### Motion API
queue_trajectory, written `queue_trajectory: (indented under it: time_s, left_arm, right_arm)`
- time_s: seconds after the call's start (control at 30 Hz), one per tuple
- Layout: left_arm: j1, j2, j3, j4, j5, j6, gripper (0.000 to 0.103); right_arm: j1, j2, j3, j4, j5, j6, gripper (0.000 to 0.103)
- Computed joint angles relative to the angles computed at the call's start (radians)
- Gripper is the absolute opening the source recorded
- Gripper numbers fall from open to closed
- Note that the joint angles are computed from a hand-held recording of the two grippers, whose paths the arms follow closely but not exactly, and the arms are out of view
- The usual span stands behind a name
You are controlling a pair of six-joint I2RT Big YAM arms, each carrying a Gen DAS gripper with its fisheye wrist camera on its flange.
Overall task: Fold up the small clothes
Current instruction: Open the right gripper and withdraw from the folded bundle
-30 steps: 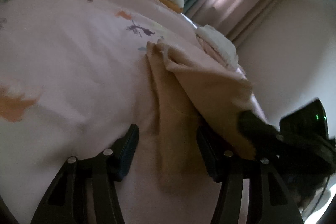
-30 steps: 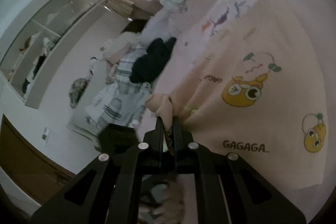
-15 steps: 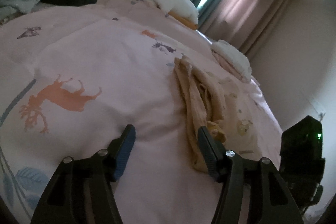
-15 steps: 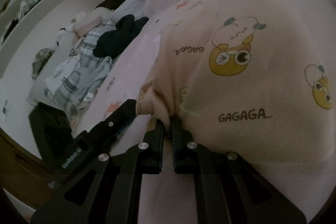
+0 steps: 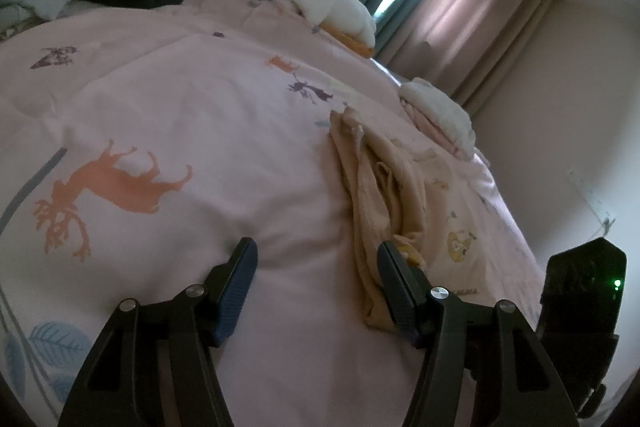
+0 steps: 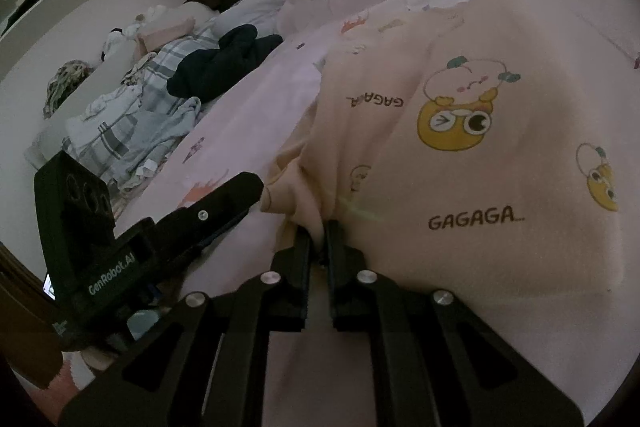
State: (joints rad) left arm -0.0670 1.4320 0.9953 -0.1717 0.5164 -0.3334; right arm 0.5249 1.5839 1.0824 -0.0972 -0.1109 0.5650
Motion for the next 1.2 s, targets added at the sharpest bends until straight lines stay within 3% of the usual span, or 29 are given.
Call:
queue_trajectory:
  time_s: [0.13,0.37,0.47,0.57,0.67,0.73,0.77,0.9,0.97,1.03,1.1,1.17,1.2]
  left_arm:
    - [0.002,-0.005,-0.003,-0.003,0.002,0.002,0.063]
    - [0.002,-0.007,-0.004,-0.003,0.005,0.000,0.063]
    - [0.001,-0.009,-0.006,-0.004,0.002,0.000,0.063]
    - [-0.006,-0.013,0.004,-0.038,-0.015,0.008,0.063]
    - [-0.031,-0.004,0.077,-0.191,-0.079,0.047,0.063]
    - [-0.045,-0.002,0.119,-0.268,-0.107,0.057,0.063]
    - [-0.048,-0.006,0.127,-0.270,-0.110,0.045,0.063]
    - [-0.041,-0.001,0.178,-0.254,0.028,-0.021,0.063]
    - [-0.053,-0.001,0.205,-0.231,0.055,-0.031,0.063]
    - [-0.089,0.009,0.248,-0.246,0.010,0.005,0.063]
    - [-0.137,0.045,0.310,-0.304,-0.037,0.097,0.066]
    - [-0.186,0.101,0.372,-0.393,-0.162,0.188,0.067]
    - [-0.215,0.133,0.399,-0.438,-0.268,0.207,0.067]
  right_arm:
    - [0.003,-0.004,-0.009,0.019,-0.007,-0.008,0.019]
    - [0.012,-0.037,-0.045,0.061,-0.107,-0.009,0.060]
    - [0.013,-0.058,-0.062,0.038,-0.193,-0.032,0.062]
    - [-0.001,-0.083,-0.090,0.062,-0.238,0.052,0.062]
    - [-0.037,-0.119,-0.129,0.120,-0.299,0.143,0.063]
    - [-0.049,-0.158,-0.137,0.080,-0.255,0.121,0.063]
    - [-0.053,-0.174,-0.136,0.051,-0.227,0.101,0.063]
    - [-0.075,-0.226,-0.108,-0.073,-0.141,0.006,0.067]
    - [-0.079,-0.239,-0.087,-0.123,-0.067,-0.039,0.069]
    - [-0.078,-0.231,-0.051,-0.179,0.028,-0.074,0.069]
    - [-0.078,-0.218,-0.028,-0.208,0.107,-0.095,0.069]
    - [-0.091,-0.193,-0.009,-0.233,0.134,-0.093,0.069]
    - [-0.102,-0.175,-0.002,-0.232,0.124,-0.083,0.069]
